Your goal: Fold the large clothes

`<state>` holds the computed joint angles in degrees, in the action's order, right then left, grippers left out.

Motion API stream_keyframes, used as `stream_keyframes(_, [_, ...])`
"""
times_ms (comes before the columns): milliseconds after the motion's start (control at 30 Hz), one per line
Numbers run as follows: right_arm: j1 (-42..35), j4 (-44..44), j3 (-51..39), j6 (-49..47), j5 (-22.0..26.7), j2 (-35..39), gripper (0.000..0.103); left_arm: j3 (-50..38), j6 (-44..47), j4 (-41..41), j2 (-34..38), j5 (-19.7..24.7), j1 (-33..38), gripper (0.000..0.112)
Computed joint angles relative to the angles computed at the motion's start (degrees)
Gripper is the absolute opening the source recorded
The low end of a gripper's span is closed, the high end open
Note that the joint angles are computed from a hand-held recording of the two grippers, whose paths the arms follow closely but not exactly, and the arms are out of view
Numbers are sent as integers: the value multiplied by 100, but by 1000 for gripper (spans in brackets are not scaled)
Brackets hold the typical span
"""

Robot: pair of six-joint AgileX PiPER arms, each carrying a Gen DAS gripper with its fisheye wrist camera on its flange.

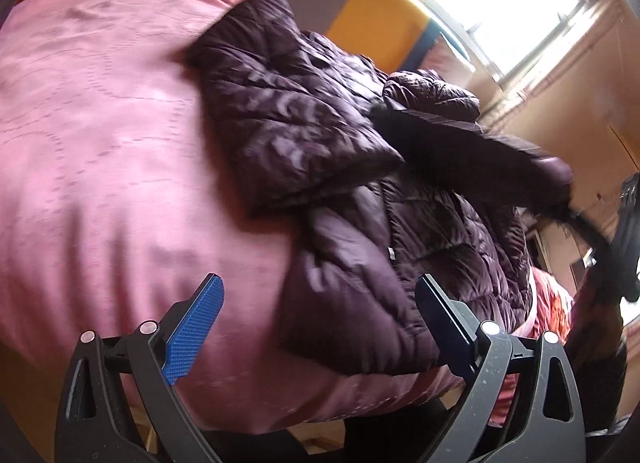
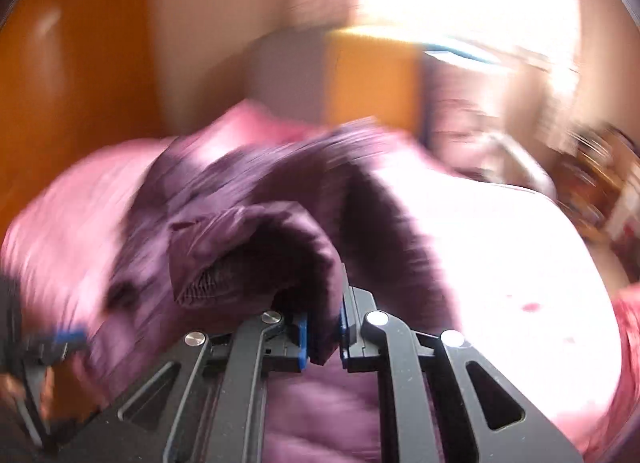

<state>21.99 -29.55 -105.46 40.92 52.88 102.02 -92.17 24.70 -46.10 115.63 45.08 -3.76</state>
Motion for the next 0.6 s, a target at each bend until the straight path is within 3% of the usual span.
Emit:
stream_keyframes(167, [-1810,-119,694,942,130,-650,9,-474,-189,103,304,212,-173,95])
stream_keyframes(300, [-3486,816,845,960,128,-557,9,-996,-416,239,613,448,-252,89])
stream_keyframes(367, [-4081,1434,1139,697,-121,-586,13,-1046,-435,217,663,526,-258,88])
stream_keyframes(400, [-4234,1516,1278,740,-172,-618,19,-1117,-474,204,721,568,-266,88])
stream_keyframes(433, [-4321,1497,1510,835,-294,-721,42,-1205,-533,220,781,606,-286,88])
stream_keyframes(467, [-4368,1471,1949,961,-645,-971,74,-1292,-596,246,837,635,-305,88])
stream_keyframes(500, [-4402,1470,2231,954,-821,-1196,84,-1396,-679,264,907,663,-317,88])
stream_keyframes(600, [-4047,1634,2494,679,-924,-1327,89,-1553,-912,256,1023,616,-357,88])
